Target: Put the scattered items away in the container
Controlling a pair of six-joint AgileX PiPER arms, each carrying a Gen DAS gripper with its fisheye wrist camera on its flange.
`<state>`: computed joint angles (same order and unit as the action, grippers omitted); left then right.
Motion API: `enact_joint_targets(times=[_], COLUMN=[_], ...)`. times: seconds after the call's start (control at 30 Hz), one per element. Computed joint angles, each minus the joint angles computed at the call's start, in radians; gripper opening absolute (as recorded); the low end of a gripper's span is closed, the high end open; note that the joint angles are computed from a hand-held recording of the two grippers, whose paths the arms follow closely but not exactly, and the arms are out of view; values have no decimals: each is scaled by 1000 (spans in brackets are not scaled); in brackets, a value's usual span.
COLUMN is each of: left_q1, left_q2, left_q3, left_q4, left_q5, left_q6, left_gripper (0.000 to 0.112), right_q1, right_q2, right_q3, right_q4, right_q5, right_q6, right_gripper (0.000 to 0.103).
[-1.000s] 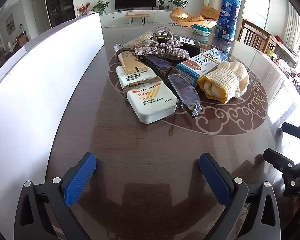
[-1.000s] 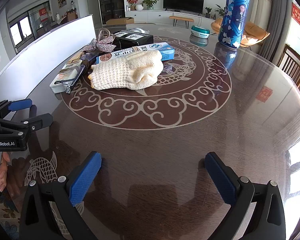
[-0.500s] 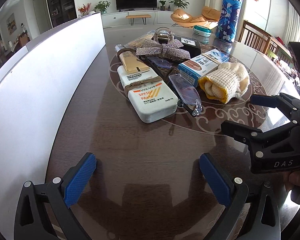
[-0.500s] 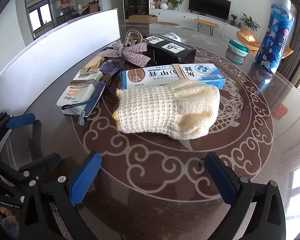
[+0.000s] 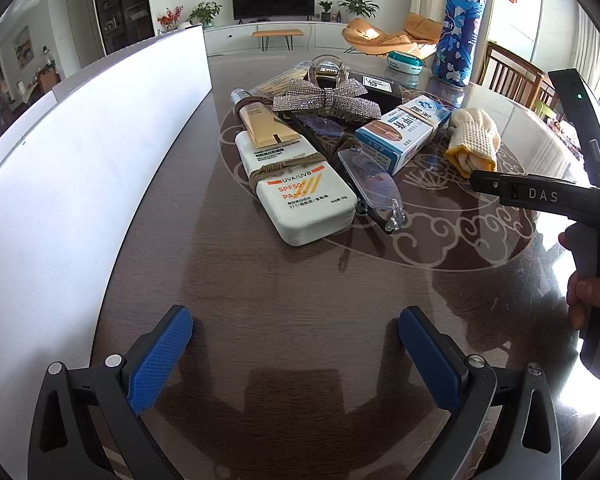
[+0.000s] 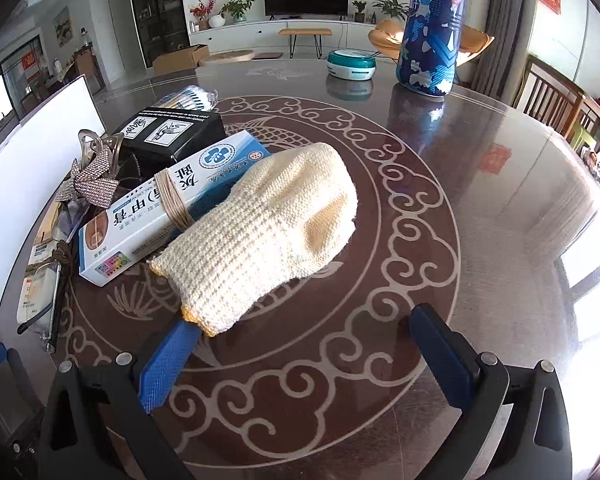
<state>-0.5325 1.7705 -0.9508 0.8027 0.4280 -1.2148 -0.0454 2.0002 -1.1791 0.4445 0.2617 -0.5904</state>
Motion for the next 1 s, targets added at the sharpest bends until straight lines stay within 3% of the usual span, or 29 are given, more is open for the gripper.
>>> enact_joint_targets(times=[0.13,0.27,1.0], left_q1=[0,0,1], left_q2=[0,0,3], left_q3=[1,1,0], left_q4=[2,6,11], left_q5=[0,2,1], left_q6=[-2,-8,-15], left_gripper=[103,103,103], right_q1=[-27,-34,-34], right_q2=[-37,-52,-47], right_q3=[65,91,86], right_q4=[170,238,239], right_q5=[-11,-7,-7], right_q6=[-214,-305,-308], right_gripper=[103,103,103])
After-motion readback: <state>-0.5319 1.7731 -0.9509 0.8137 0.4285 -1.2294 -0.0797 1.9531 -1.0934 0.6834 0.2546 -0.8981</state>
